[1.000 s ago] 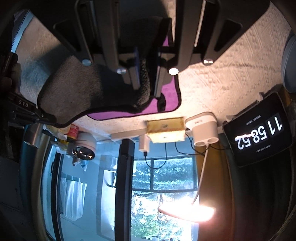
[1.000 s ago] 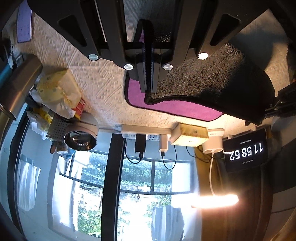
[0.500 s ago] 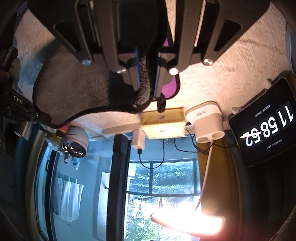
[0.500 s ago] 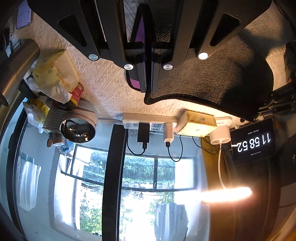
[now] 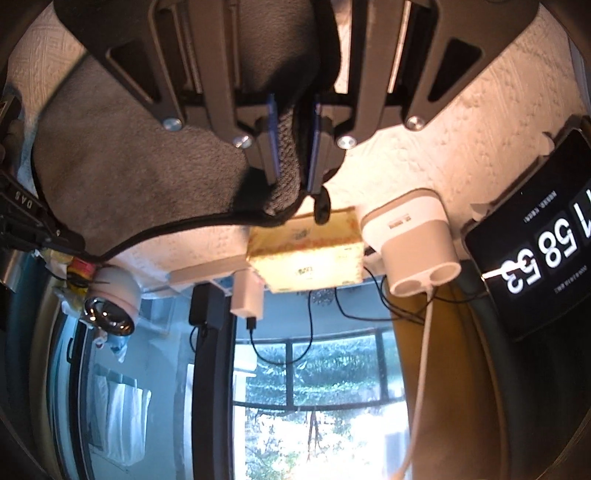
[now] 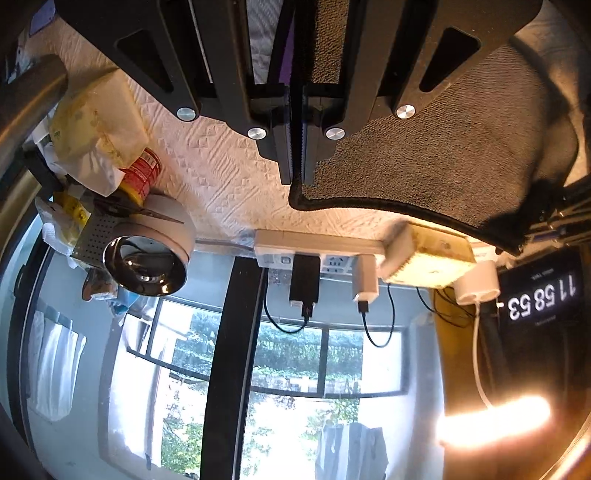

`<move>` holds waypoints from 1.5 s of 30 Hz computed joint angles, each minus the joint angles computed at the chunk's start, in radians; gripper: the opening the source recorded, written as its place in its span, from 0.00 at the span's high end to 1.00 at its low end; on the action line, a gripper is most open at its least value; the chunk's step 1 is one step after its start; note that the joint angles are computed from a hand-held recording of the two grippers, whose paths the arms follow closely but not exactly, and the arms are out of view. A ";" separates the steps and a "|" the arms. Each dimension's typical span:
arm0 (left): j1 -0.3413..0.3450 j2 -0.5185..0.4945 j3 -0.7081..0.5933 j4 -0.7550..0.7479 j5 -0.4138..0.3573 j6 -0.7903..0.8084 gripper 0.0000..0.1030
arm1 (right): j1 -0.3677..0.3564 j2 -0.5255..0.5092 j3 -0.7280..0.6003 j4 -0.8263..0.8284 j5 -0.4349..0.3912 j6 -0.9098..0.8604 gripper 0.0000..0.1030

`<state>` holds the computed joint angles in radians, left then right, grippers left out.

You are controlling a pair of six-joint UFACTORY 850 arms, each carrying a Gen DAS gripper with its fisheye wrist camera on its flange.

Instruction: Fold towel

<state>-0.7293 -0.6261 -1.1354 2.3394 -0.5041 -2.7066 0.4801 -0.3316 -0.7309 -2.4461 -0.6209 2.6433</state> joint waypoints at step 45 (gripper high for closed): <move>-0.050 0.138 0.158 -0.139 -0.065 -0.055 0.04 | 0.038 0.050 0.035 0.167 0.031 -0.028 0.46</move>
<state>-0.7794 -0.4878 -0.9776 2.2007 -0.5693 -2.7613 0.5184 -0.2817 -0.6961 -2.2788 -0.5902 2.6153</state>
